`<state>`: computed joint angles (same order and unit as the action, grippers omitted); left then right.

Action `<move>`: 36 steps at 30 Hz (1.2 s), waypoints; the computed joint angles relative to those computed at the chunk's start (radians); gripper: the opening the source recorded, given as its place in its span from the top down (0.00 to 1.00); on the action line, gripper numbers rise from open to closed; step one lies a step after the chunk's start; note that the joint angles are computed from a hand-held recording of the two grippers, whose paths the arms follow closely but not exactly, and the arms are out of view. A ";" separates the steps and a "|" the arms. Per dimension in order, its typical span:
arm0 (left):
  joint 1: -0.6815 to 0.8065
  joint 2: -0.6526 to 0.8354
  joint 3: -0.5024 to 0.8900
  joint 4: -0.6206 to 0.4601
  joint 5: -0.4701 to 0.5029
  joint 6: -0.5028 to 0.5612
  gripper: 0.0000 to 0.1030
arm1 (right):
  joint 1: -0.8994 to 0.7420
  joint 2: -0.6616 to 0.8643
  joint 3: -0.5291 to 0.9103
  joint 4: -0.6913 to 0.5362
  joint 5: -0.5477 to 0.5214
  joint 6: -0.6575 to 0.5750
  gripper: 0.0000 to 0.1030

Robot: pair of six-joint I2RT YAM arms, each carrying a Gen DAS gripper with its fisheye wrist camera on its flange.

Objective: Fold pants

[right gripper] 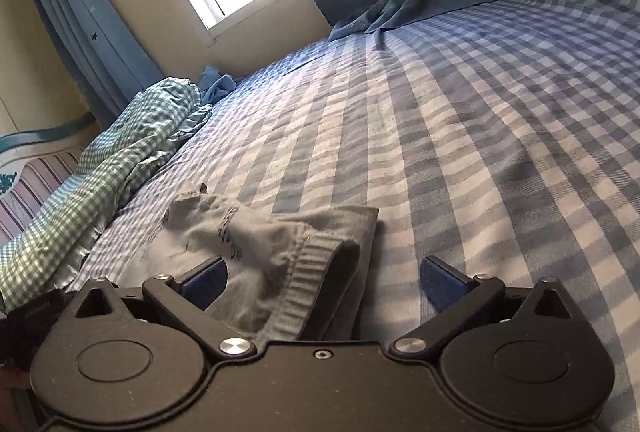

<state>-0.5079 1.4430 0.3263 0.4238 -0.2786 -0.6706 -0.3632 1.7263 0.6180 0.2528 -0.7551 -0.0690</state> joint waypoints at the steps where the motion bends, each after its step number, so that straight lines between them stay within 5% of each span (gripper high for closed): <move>1: -0.006 0.019 0.017 -0.005 -0.009 0.008 0.00 | 0.005 0.034 0.026 0.013 -0.014 0.013 0.00; 8: -0.057 0.023 0.080 -0.139 -0.062 0.018 0.00 | -0.016 0.082 0.035 0.064 -0.084 0.034 0.06; 17: -0.064 -0.062 0.061 -0.226 -0.072 -0.021 0.03 | -0.021 0.015 -0.047 0.084 -0.029 0.012 0.45; 25: 0.032 -0.212 -0.025 -0.249 0.041 -0.094 0.34 | -0.031 0.023 -0.079 0.132 -0.047 0.051 0.54; 36: -0.085 -0.165 0.030 -0.319 -0.051 -0.150 0.68 | -0.034 0.033 -0.128 0.236 -0.051 0.118 0.53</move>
<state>-0.5924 1.2780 0.3564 0.1045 -0.3294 -0.8209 -0.3971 1.7595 0.4903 0.4883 -0.8056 0.0488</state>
